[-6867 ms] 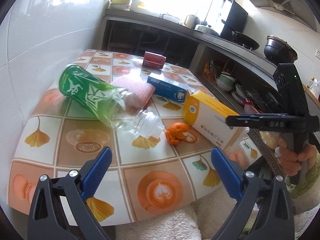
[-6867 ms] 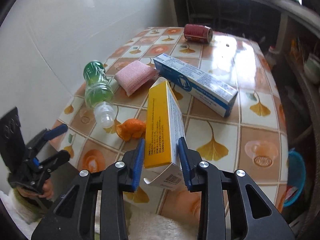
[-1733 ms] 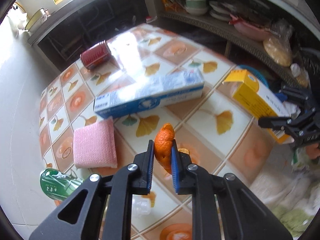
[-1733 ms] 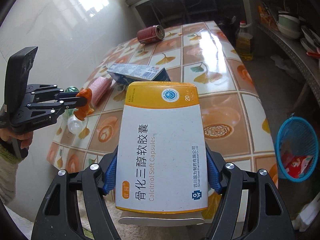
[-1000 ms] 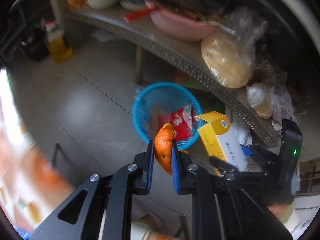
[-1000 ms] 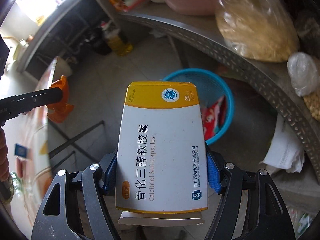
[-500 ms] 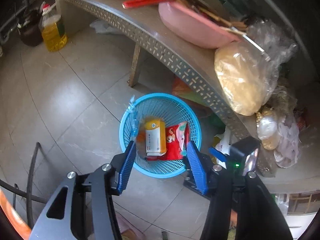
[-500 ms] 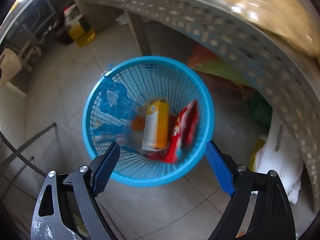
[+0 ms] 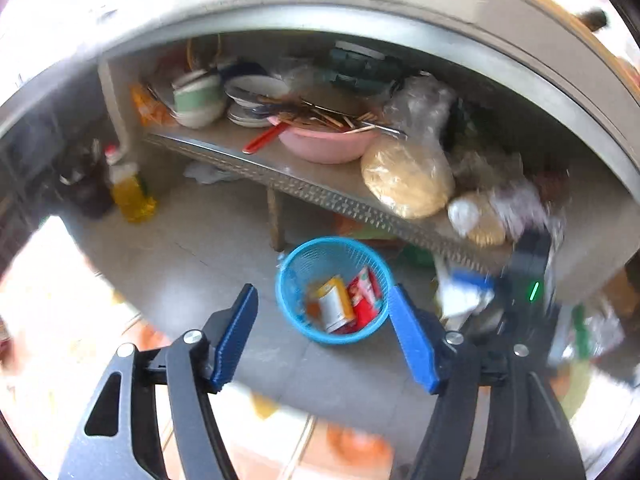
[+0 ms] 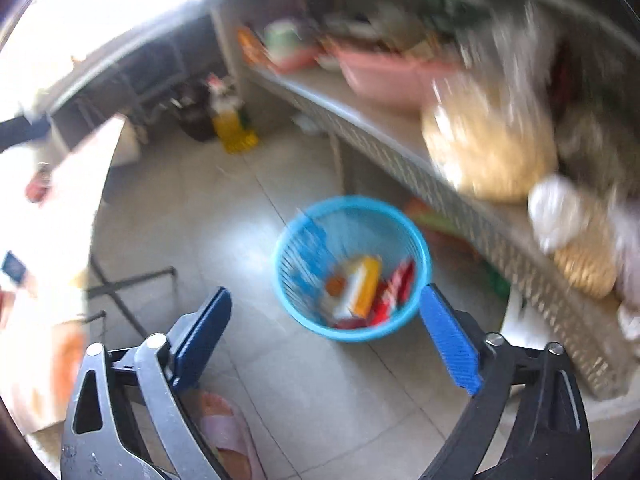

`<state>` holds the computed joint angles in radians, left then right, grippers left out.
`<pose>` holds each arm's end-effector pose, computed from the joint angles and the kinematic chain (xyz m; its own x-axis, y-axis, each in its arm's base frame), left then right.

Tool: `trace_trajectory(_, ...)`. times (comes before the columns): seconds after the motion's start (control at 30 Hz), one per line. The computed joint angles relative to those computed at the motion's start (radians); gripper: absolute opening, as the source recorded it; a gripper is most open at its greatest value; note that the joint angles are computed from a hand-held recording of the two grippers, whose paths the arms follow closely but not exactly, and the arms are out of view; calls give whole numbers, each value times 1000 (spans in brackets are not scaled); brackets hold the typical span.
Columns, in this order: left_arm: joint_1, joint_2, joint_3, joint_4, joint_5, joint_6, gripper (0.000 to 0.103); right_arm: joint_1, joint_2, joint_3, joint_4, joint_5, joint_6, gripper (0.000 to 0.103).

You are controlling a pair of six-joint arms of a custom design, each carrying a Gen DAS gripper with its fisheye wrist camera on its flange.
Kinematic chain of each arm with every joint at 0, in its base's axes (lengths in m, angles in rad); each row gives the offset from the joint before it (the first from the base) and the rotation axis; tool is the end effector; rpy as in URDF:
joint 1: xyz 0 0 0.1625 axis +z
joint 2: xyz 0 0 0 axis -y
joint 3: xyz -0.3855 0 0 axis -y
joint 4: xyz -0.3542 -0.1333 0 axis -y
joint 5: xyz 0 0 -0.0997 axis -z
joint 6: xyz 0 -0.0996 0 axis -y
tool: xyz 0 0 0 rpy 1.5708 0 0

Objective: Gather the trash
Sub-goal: 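Move both tools back from the wastebasket to the table, then grasp the green bottle with the left gripper while the right gripper grasps the toothpaste box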

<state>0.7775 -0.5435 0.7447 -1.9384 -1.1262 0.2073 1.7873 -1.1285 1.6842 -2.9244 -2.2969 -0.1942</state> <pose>-0.4396 -0.6799 0.2189 -0.5248 0.7231 -0.4492 0.8286 0.5549 -0.0748 0.1921 -0.5607 0.3434 -0.7878 0.1663 0.5930 -0.3078 0.7277 -0.6130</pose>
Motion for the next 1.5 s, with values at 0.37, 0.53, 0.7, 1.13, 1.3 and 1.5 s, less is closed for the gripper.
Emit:
trace_trajectory(0.37,-85,-565,719,-338,277,-256,75,189,69,-72,-186,84,-171,95)
trace_trajectory(0.53,-121,-803,939,-268,388,-477,76,233,115,-80,-202,192,-227,95)
trace_trajectory(0.7,-157,-998,1095,-179,508,-688,81,257,163,-113,-111,316,-264,95)
trace_trajectory(1.13,12,-1111,1077,-166,588,-944,83,328,312,-332,219,404,-386,95)
trace_trajectory(1.3,149,-1025,960,-200,505,-993,85,330,464,-586,493,403,-424,95)
trace_trajectory(1.5,220,-964,917,-294,431,-980,85,325,725,-986,776,299,-435,89)
